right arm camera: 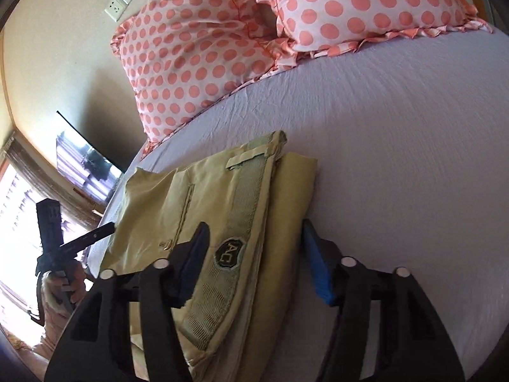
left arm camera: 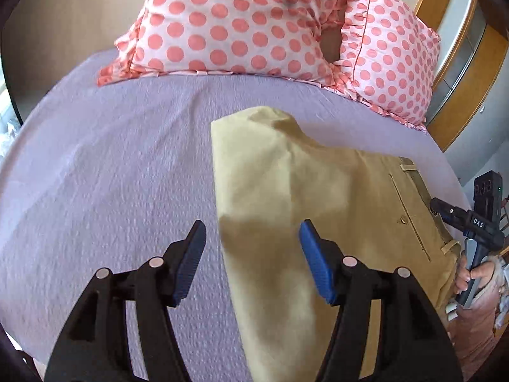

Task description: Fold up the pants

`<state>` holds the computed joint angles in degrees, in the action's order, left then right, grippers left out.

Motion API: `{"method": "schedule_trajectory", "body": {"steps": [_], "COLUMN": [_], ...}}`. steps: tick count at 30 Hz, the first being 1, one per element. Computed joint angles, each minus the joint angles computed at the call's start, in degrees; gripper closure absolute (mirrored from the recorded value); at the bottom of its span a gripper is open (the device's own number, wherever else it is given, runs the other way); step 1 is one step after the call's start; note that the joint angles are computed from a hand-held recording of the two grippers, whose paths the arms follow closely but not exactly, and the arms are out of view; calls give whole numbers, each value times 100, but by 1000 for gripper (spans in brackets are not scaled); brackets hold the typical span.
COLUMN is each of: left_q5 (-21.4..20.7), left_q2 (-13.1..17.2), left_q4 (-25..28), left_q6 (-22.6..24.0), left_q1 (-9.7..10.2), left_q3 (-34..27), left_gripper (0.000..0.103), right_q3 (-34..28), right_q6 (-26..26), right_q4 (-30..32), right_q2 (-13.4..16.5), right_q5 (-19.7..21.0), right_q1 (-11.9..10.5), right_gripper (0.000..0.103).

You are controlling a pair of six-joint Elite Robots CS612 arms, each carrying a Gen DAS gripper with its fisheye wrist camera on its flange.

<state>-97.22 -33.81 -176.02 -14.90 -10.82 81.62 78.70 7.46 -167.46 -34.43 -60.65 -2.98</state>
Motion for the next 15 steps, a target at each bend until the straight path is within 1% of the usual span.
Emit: {"method": "schedule_trajectory", "body": {"steps": [1,2,3,5,6,7,8,9,10,11,12,13,14,15], "left_q5": [-131,-307,-441,-539,-622,-748,-879,-1027,-1189,-1315,-1426,-1617,-1810,-1887], "left_q2": [17,50,59,144,194,255,304,354,403,453,487,525,554,555], "left_q4": [34,119,169,373,424,459,483,500,482,496,526,575,591,530], "left_q6": [21,80,139,215,218,200,157,82,-17,-118,-232,-345,-465,-549], "left_q1": [17,36,39,47,65,88,114,148,190,227,263,305,344,361], "left_q3": [-2,-62,-70,-253,-344,-465,-561,-656,-729,-815,-870,-930,-964,-949], "left_gripper": [42,42,39,35,32,29,29,29,35,42,58,80,87,92], "right_q3": [-3,-13,-13,-61,-87,-127,-173,-227,-232,-221,-217,-233,-258,-283], "right_q6": [-65,-143,-144,110,206,181,140,143,163,151,205,333,463,509], "right_q4": [39,86,68,-9,-67,-2,132,280,269,226,175,85,-63,-162], "right_q2": [-1,-5,-4,57,92,110,134,182,209,209,214,240,278,293], "right_q5": [68,48,48,297,402,412,539,886,1116,1184,1301,1500,1747,1868], "right_q1": [1,5,0,-59,-80,-77,-84,-116,-138,-143,-162,-189,-216,-219], "right_gripper": [49,50,50,51,53,61,77,84,85,86,87,88,90,90]}}
